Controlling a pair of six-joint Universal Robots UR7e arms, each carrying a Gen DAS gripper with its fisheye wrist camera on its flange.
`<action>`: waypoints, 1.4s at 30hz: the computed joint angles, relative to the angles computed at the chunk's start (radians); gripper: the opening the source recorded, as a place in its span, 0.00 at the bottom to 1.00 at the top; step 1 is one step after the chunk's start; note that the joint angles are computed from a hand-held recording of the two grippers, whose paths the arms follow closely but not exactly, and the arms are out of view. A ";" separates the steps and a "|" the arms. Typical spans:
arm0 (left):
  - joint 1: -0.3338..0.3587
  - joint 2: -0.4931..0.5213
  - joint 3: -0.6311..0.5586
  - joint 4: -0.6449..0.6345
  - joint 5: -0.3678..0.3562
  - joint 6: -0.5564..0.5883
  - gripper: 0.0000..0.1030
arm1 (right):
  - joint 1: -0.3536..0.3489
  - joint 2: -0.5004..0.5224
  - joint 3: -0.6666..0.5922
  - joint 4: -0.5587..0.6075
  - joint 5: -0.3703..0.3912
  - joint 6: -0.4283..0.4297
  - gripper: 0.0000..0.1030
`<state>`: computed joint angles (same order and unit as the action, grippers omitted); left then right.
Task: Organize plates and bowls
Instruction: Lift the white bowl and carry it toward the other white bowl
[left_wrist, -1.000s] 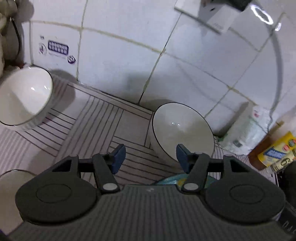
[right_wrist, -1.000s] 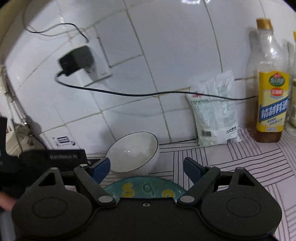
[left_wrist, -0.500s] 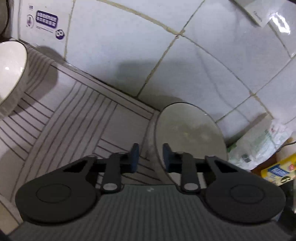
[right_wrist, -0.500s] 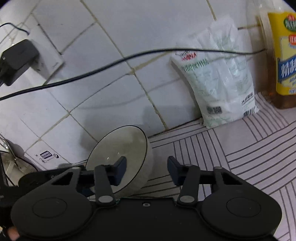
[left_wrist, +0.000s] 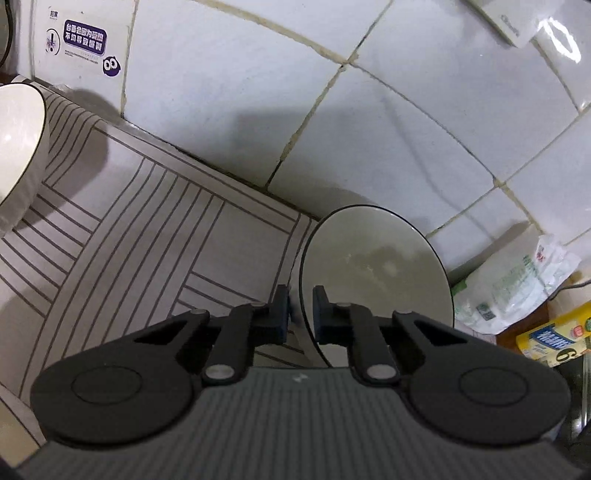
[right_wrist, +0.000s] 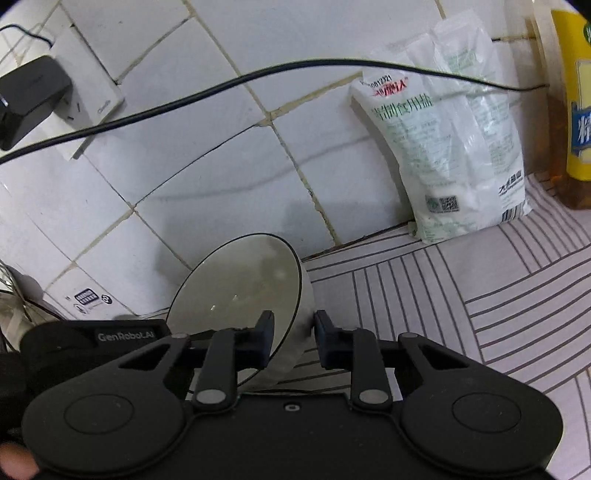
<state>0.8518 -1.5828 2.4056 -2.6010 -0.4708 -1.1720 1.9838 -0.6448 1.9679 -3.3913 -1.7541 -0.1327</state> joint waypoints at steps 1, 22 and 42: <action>-0.008 -0.010 0.003 0.007 0.003 -0.006 0.11 | -0.001 -0.003 0.002 -0.003 0.004 0.002 0.27; -0.374 -0.264 -0.079 1.060 -0.030 -0.655 0.11 | 0.025 -0.231 0.241 -0.073 0.140 0.014 0.27; -0.818 -0.372 -0.167 1.728 -0.368 -1.229 0.11 | 0.177 -0.427 0.402 0.039 0.139 0.017 0.28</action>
<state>0.0334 -1.9550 2.2388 -0.8732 -0.8387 -2.4005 2.1605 -1.0722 2.3702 -3.3522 -1.6155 -0.1160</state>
